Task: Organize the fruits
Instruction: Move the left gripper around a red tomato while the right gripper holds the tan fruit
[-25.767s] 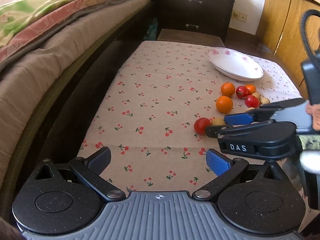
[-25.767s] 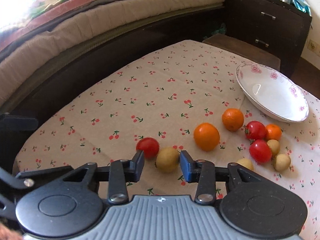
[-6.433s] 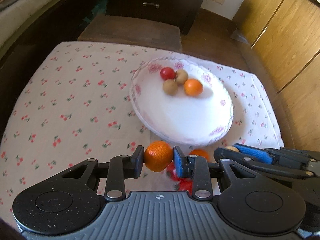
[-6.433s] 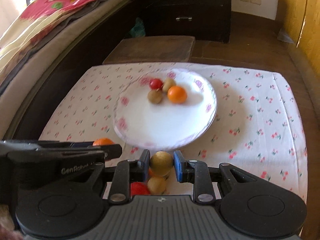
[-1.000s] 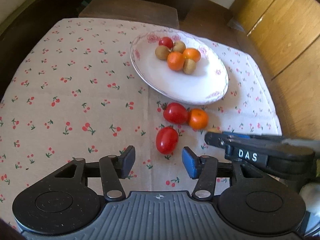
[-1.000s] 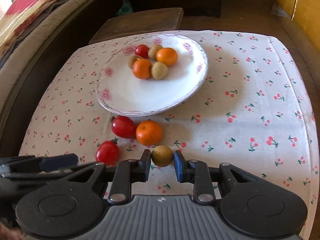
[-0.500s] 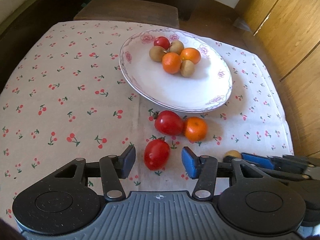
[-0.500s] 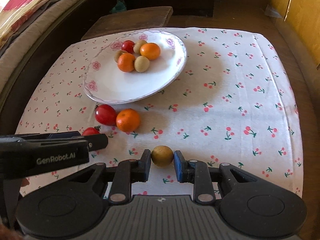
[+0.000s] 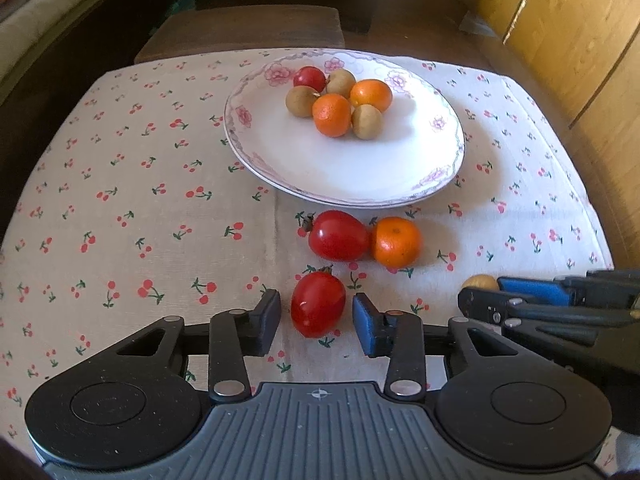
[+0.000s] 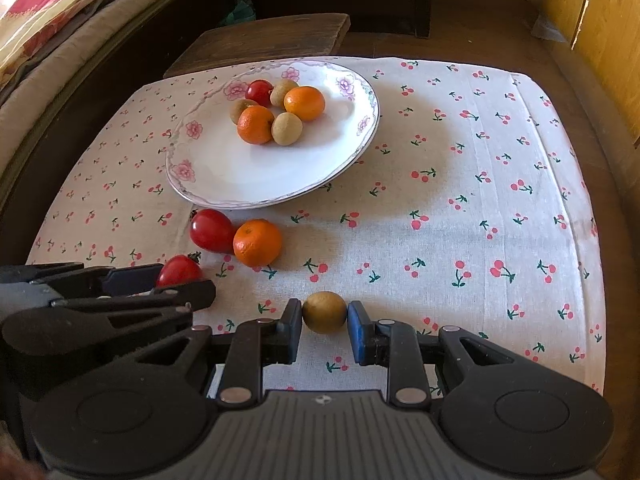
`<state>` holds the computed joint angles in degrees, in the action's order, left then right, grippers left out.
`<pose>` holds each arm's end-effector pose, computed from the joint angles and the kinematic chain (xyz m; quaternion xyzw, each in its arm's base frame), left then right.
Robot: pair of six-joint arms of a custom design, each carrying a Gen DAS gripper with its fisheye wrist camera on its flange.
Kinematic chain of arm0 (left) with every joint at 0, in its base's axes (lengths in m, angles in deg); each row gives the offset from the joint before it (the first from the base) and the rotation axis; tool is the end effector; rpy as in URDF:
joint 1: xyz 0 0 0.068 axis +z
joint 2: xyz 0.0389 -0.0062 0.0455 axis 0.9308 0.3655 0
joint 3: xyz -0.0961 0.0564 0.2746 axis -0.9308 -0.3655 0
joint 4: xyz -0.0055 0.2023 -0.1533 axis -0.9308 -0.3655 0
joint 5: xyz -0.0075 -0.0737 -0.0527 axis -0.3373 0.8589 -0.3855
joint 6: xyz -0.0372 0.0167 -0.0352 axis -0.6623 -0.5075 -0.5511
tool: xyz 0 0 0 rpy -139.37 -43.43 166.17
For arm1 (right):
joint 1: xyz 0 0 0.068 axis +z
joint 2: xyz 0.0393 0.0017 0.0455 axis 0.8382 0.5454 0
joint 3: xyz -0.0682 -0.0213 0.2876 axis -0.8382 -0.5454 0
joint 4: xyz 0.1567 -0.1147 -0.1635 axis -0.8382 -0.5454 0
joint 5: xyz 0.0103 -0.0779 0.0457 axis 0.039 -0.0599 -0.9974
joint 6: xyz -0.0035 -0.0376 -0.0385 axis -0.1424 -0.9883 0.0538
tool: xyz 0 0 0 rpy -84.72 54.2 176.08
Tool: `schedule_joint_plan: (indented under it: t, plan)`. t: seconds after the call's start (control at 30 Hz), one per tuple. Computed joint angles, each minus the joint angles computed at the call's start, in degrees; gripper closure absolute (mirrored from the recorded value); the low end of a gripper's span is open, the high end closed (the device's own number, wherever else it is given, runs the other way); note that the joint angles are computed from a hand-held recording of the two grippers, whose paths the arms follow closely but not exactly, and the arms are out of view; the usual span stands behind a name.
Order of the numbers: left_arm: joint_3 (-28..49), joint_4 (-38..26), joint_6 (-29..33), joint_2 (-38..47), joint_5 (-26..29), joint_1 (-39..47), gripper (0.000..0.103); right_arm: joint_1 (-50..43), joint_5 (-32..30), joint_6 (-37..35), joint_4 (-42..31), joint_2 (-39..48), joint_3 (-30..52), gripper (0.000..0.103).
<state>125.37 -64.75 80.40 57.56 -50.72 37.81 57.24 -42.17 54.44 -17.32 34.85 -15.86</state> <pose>0.2762 -0.1662 0.0020 0.2420 0.9441 -0.0851 0.2070 0.2051 0.0017 0.0181 0.1317 0.9653 0.0404 0.2220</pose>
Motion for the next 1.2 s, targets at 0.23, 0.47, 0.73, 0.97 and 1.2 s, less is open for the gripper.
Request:
schedule_joint_plan:
  t: [0.23,0.47,0.73,0.97,1.2]
  plan:
    - [-0.41,0.71,1.64,0.08,-1.47,-0.80,0.056,0.25,0.36,-0.26,0.09,0.26,0.24,0.076]
    - [-0.66,1.65,2.57,0.41,-2.26,-1.35,0.056,0.73,0.96,-0.15,-0.19,0.62,0.58,0.075]
    - [-1.03,1.97,2.51,0.38,-0.35,-0.74,0.046,0.56,0.80,-0.27,-0.18,0.78,0.66,0.075]
    - [-0.88,1.08,2.61,0.25,1.77,0.76,0.036,-0.48,-0.38,-0.26,0.58,1.11,0.33,0.075]
    - [-0.50,0.98,1.76,0.62,7.04,3.05,0.024,-1.64,-0.47,0.02,0.71,0.94,0.04,0.075]
